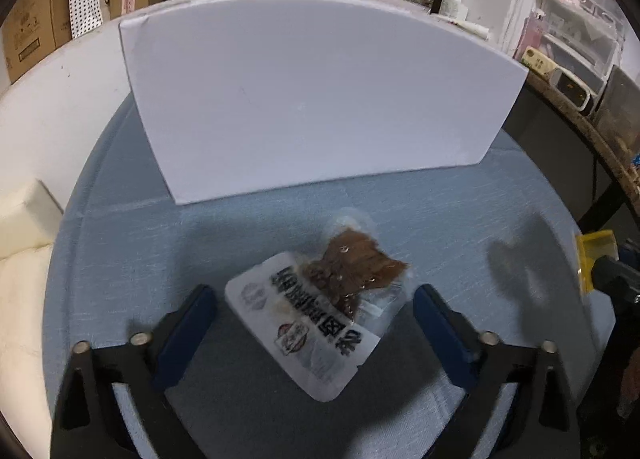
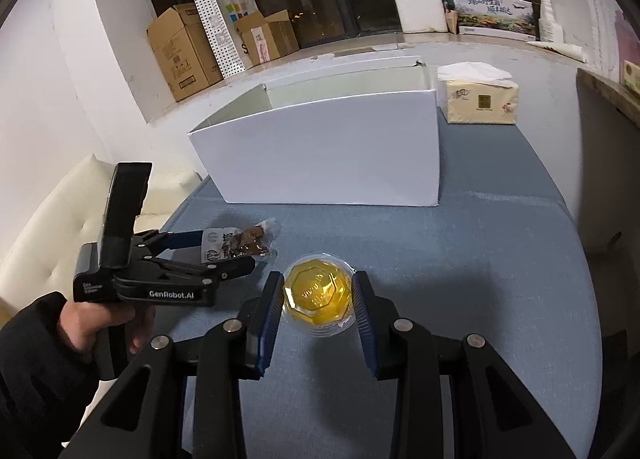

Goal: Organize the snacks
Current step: 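Grasp the brown jerky packet with the left tool while the right tool holds its cup, then drop the jerky packet and jelly cup into the box, opening both tools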

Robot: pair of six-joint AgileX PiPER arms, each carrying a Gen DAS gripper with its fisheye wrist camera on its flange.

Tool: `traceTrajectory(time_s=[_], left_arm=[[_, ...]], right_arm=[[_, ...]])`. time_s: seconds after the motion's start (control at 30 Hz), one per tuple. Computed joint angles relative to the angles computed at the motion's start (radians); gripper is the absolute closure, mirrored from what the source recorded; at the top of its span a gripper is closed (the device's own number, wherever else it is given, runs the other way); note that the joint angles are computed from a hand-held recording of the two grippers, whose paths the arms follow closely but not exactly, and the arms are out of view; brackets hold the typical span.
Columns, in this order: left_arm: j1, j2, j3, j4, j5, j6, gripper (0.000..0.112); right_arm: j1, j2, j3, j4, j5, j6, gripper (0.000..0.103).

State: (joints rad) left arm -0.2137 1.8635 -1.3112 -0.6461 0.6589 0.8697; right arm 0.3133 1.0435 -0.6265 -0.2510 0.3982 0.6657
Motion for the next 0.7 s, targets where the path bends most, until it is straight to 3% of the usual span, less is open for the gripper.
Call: traceTrajectory(time_s=[0.07, 0.17, 0.33, 0.7], left_arm=[[-0.001, -0.003, -0.007, -0.007, 0.008, 0.006, 0.044], [0.013, -0.001, -0.024, -0.049, 0.063, 0.049, 0.056], [0.025, -0.038, 0.021, -0.114, 0.075, 0.132, 0.061], [0.11, -0.23, 0.157, -0.274, 0.117, 0.264, 0.062]], right_arm=[[-0.01, -0.001, 0.001, 0.028, -0.005, -0.026, 0.065], [-0.012, 0.002, 0.0, 0.046, -0.014, -0.044, 0.065], [0.004, 0.0, 0.003, 0.015, -0.018, -0.008, 0.065], [0.021, -0.02, -0.035, -0.005, 0.002, 0.005, 0.065]])
